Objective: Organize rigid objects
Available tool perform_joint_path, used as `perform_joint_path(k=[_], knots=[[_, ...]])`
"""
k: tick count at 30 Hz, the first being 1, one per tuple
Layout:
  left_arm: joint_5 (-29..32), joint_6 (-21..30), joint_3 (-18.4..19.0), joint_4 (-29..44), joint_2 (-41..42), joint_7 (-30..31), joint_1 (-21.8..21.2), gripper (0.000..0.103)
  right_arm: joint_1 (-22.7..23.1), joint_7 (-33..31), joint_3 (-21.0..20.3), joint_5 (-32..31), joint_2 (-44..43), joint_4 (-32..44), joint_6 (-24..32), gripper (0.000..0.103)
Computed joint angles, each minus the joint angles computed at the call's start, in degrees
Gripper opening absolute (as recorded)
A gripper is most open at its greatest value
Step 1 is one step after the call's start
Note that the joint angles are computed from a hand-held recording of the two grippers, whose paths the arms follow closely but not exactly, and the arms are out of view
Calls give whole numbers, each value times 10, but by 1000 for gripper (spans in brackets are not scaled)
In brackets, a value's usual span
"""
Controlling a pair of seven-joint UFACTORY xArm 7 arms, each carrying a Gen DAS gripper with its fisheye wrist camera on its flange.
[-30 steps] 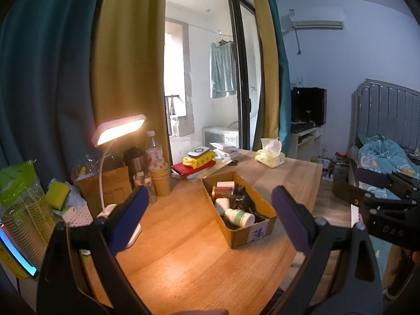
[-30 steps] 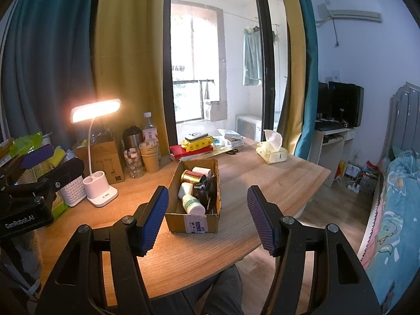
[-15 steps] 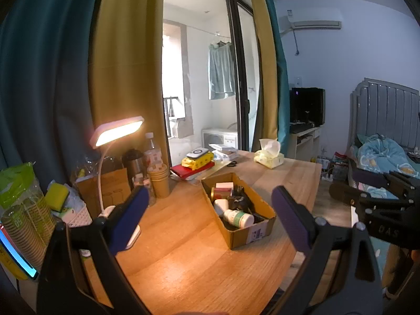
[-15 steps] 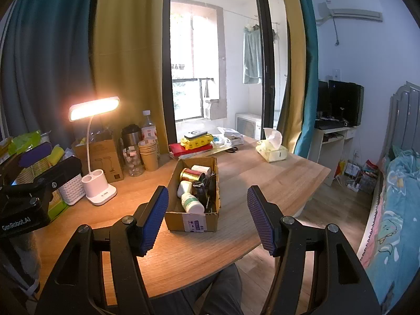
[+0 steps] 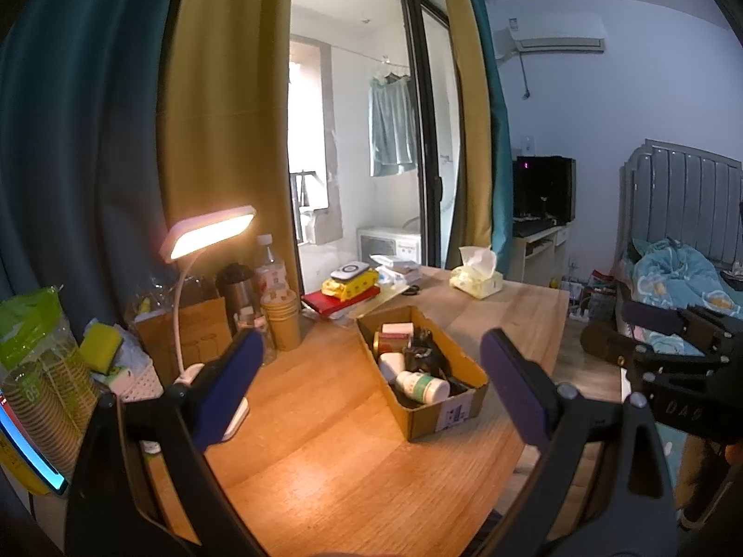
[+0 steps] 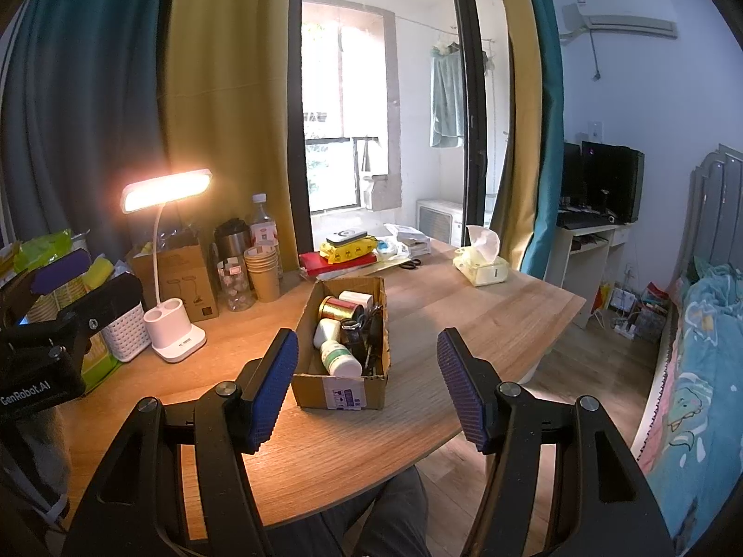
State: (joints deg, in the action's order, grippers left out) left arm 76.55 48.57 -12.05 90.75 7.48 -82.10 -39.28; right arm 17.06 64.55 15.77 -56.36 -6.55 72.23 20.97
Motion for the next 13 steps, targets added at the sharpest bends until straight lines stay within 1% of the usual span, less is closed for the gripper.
perform_joint_path(k=[10,13], knots=[[-3,-3,0,-2,-1,3,1,96,-1,-2,0,3,-1,-4,-2,65],[-4,-15,-1,-7,-4,5,3,96,-2,2,0,1,-4,-11,-6,65]])
